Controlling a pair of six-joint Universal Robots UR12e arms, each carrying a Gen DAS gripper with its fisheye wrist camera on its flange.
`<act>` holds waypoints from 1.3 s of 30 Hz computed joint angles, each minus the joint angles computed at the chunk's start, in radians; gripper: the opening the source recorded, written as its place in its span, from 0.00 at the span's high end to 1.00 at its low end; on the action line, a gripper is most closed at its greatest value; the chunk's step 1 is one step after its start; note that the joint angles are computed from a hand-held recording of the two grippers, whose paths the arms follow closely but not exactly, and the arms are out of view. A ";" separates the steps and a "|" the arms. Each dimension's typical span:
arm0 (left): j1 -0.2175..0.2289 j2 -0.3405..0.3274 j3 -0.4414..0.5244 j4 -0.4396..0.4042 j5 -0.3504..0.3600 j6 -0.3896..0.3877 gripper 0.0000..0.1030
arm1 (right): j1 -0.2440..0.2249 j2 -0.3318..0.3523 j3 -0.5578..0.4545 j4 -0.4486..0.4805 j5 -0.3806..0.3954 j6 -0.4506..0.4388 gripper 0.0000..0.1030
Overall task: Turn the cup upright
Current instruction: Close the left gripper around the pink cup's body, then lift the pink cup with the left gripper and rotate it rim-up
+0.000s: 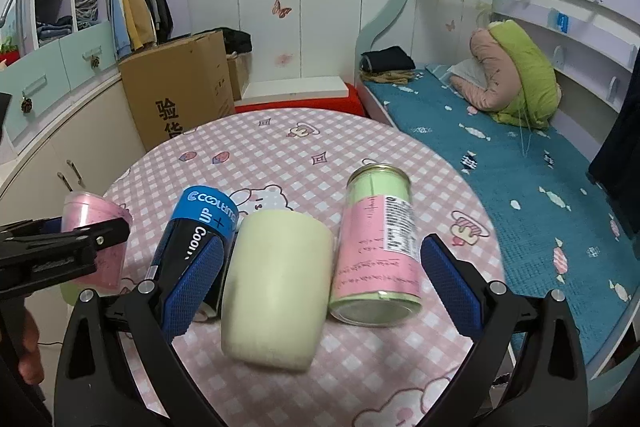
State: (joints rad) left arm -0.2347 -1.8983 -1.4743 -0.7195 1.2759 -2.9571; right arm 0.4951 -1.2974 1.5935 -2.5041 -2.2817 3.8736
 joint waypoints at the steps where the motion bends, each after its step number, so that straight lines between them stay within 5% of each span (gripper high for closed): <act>1: 0.000 0.009 -0.008 0.002 -0.009 0.005 0.33 | 0.005 -0.004 0.003 0.001 -0.009 0.005 0.07; 12: -0.009 0.105 -0.142 -0.047 -0.090 0.056 0.33 | 0.060 -0.059 0.053 0.048 -0.085 0.067 0.07; 26: -0.018 0.088 -0.176 -0.077 -0.092 0.046 0.31 | 0.068 -0.058 0.067 0.121 -0.021 0.125 0.07; 30: -0.012 0.087 -0.183 -0.060 -0.102 0.049 0.11 | 0.062 -0.052 0.060 0.118 0.001 0.128 0.07; 39: 0.046 0.139 -0.218 -0.027 -0.189 0.059 0.09 | 0.067 -0.038 0.024 0.063 0.072 0.108 0.07</act>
